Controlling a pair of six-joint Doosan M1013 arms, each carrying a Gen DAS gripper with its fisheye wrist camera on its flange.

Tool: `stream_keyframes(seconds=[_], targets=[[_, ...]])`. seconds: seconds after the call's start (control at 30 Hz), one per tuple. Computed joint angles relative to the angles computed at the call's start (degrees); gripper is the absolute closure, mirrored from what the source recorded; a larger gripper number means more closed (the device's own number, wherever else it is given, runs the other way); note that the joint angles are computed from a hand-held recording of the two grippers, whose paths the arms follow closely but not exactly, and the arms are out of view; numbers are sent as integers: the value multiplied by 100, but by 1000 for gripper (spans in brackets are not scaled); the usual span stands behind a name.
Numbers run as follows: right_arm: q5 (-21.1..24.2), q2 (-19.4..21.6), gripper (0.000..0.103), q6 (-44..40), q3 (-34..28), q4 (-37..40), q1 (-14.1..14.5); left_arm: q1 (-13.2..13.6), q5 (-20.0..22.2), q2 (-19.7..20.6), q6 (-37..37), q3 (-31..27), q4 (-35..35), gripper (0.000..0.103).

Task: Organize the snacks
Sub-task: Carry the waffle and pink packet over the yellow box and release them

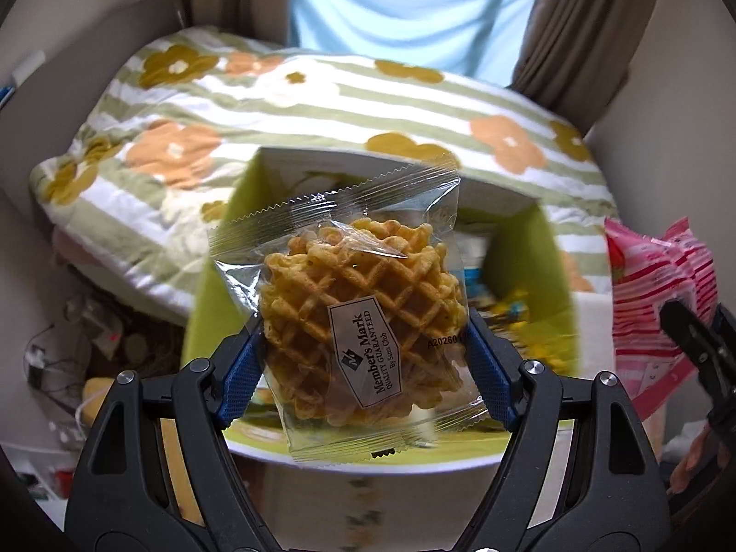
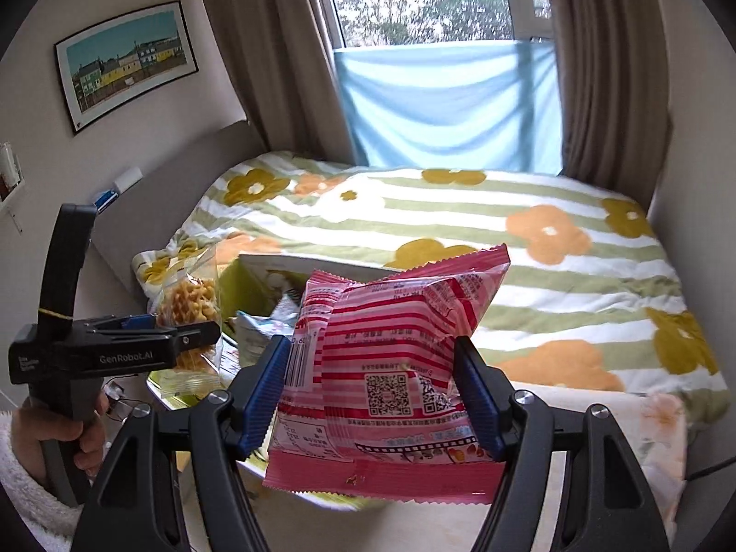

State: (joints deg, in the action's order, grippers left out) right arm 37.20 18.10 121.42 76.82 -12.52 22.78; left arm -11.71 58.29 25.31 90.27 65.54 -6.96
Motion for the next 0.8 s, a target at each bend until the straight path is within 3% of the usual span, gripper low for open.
stream_keyframes(seconds=[0.13, 0.23, 0.33, 0.7, 0.8], targets=[[176, 299, 36, 173, -296, 91, 98, 118, 157, 234, 321, -178, 126, 26], [365, 427, 36, 195, -426, 225, 139, 201, 227, 322, 656, -252, -169, 23], [580, 492, 36, 167, -500, 255, 164, 204, 201, 299, 742, -188, -215, 0], [698, 651, 32, 52, -634, 661, 116, 144, -78, 33, 659, 306, 168, 0], [818, 711, 15, 360, -685, 529, 133, 143, -111, -26, 610, 417, 196, 0]])
